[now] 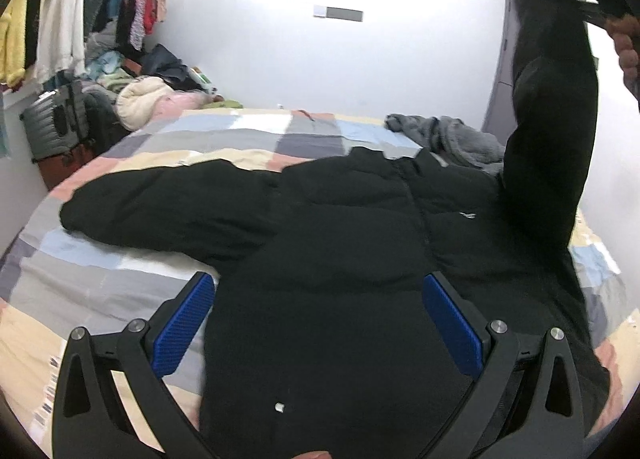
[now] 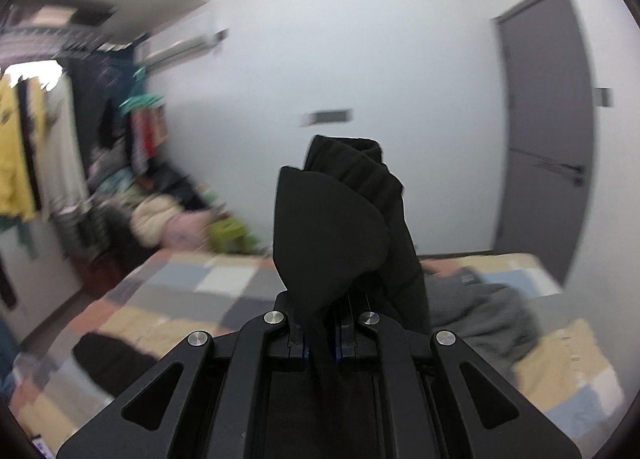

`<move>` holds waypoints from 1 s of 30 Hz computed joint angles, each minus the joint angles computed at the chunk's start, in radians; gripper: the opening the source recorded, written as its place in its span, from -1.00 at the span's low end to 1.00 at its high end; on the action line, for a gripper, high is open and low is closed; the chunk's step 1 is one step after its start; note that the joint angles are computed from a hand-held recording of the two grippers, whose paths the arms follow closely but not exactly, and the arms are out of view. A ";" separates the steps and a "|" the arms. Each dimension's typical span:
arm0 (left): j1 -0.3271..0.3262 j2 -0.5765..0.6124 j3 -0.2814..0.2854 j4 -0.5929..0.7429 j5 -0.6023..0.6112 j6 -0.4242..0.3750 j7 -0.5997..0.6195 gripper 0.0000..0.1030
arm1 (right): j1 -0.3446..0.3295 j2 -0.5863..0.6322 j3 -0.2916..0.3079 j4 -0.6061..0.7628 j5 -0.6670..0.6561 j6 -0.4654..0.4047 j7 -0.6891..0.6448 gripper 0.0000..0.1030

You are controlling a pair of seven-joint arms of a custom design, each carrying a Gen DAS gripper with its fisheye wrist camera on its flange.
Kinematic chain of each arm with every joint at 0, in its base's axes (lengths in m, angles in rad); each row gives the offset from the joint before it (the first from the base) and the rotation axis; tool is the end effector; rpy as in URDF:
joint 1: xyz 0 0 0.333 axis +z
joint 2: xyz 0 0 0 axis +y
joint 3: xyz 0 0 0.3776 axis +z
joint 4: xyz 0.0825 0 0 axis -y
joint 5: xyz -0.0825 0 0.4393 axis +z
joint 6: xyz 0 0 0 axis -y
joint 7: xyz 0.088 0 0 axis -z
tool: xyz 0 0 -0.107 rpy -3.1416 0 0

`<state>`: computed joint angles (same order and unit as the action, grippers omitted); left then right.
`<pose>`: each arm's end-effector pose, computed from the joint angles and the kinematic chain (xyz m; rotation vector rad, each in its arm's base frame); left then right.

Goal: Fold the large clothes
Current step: 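Lift the sleeve with the right tool and fold it across the jacket body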

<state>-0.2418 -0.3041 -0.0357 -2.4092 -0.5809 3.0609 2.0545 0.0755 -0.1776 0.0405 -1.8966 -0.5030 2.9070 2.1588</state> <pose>0.5089 -0.1015 0.5646 -1.5163 1.8717 -1.0689 0.5846 0.1004 0.7699 -1.4175 1.4970 -0.9971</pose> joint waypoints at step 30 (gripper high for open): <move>0.103 0.148 -0.039 0.089 -0.077 -0.093 -0.010 1.00 | 0.165 0.482 0.082 0.244 0.516 -0.333 -0.522 -0.74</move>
<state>-0.1387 -0.1561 -0.0743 -2.3200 -0.6575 2.9676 2.0445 0.2406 0.3047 0.1230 -1.6528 0.0127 2.5745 1.6364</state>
